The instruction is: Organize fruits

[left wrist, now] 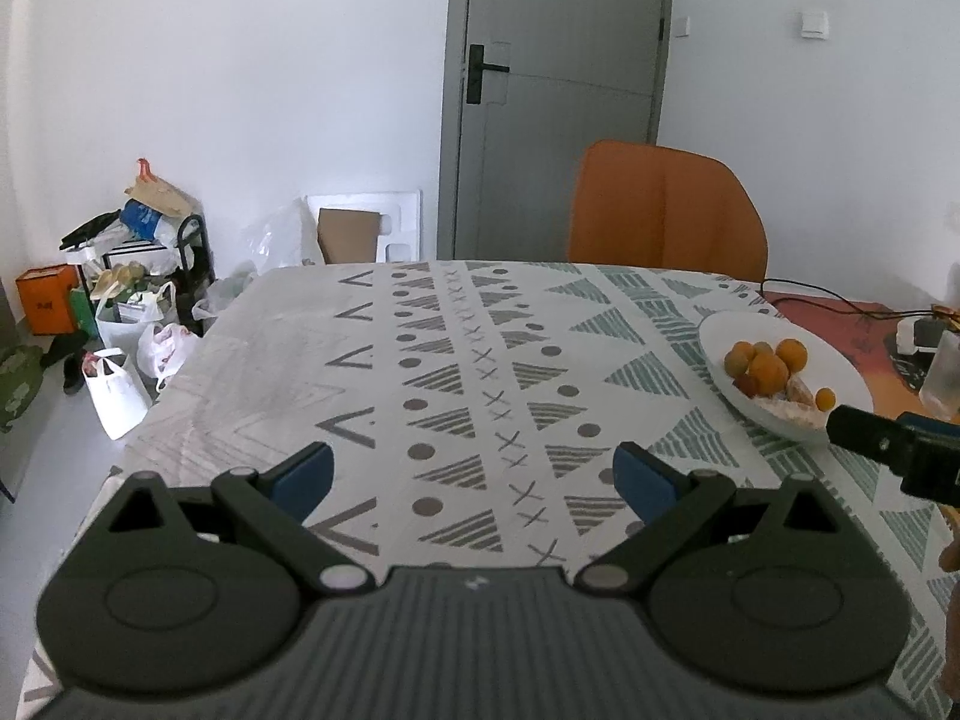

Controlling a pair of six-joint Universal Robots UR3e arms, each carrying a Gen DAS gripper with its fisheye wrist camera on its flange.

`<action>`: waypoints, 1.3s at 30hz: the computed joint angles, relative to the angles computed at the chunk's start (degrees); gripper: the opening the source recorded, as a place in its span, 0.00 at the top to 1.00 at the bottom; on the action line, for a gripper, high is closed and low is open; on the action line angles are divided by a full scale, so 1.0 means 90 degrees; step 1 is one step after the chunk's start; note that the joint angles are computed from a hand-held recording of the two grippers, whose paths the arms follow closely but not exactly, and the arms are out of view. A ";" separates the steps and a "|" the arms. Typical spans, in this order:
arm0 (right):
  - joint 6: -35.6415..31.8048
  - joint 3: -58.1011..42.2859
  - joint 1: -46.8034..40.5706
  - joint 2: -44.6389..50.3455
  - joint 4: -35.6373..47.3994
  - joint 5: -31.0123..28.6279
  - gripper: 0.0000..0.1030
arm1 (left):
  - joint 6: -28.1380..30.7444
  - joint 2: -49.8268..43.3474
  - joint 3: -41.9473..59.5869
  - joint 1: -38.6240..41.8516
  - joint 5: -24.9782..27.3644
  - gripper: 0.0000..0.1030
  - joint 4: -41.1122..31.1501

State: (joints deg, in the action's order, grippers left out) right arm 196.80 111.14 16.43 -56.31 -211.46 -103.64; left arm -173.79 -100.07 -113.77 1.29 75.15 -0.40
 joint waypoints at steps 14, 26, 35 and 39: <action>-0.0086 -0.0184 0.0278 -0.0042 0.0339 -0.0055 0.00 | 0.0085 0.0420 -0.0480 0.0337 -0.0140 0.04 0.0013; -0.0139 0.0110 0.0128 -0.0136 0.0293 0.0306 0.00 | -0.0035 0.0530 -0.0613 0.0332 0.0053 0.04 0.0127; -0.0219 0.0060 0.0194 -0.0141 0.0399 0.0245 0.00 | 0.0066 0.0576 -0.0681 0.0375 -0.0061 0.04 0.0093; -0.0251 0.0012 0.0199 -0.0106 0.0450 0.0261 0.00 | 0.0047 0.0582 -0.0694 0.0363 -0.0030 0.04 0.0092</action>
